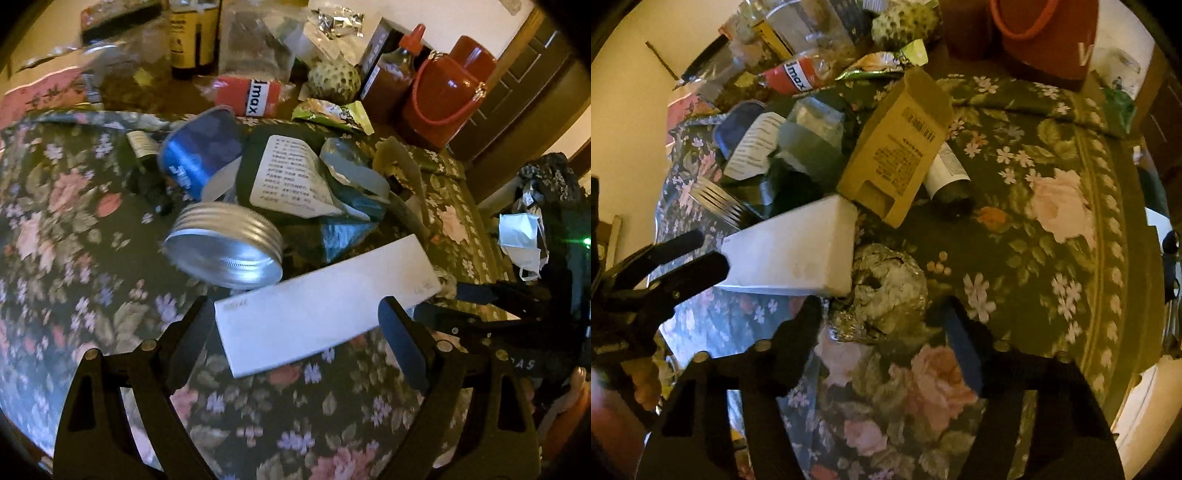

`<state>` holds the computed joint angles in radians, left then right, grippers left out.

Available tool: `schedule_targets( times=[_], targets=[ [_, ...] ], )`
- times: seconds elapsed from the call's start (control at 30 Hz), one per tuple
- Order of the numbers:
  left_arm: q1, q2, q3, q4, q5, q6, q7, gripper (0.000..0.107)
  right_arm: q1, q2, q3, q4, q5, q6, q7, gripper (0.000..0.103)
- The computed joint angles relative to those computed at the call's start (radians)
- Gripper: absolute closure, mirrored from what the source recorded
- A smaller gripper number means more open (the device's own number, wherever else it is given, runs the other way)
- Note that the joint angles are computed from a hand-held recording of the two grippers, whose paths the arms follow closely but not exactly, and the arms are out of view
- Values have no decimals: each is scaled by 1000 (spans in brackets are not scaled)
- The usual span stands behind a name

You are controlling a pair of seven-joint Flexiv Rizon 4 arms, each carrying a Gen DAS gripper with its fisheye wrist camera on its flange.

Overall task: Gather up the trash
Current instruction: 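Move both tools to the table toward the white box and foil ball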

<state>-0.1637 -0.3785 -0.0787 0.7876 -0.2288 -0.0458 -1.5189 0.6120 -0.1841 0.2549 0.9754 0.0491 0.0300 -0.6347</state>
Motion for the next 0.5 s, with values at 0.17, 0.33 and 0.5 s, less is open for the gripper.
schedule_targets(
  times=[0.17, 0.33, 0.5],
  targets=[
    [-5, -66, -9, -70, 3, -16, 16, 16, -21, 9, -2, 10, 26, 12, -31, 58],
    [-6, -114, -20, -120, -30, -76, 6, 16, -37, 39, -4, 32, 27, -9, -27, 60],
    [-7, -75, -26, -57, -66, -93, 10, 16, -55, 85, -3, 63, 17, -42, -18, 64]
  ],
)
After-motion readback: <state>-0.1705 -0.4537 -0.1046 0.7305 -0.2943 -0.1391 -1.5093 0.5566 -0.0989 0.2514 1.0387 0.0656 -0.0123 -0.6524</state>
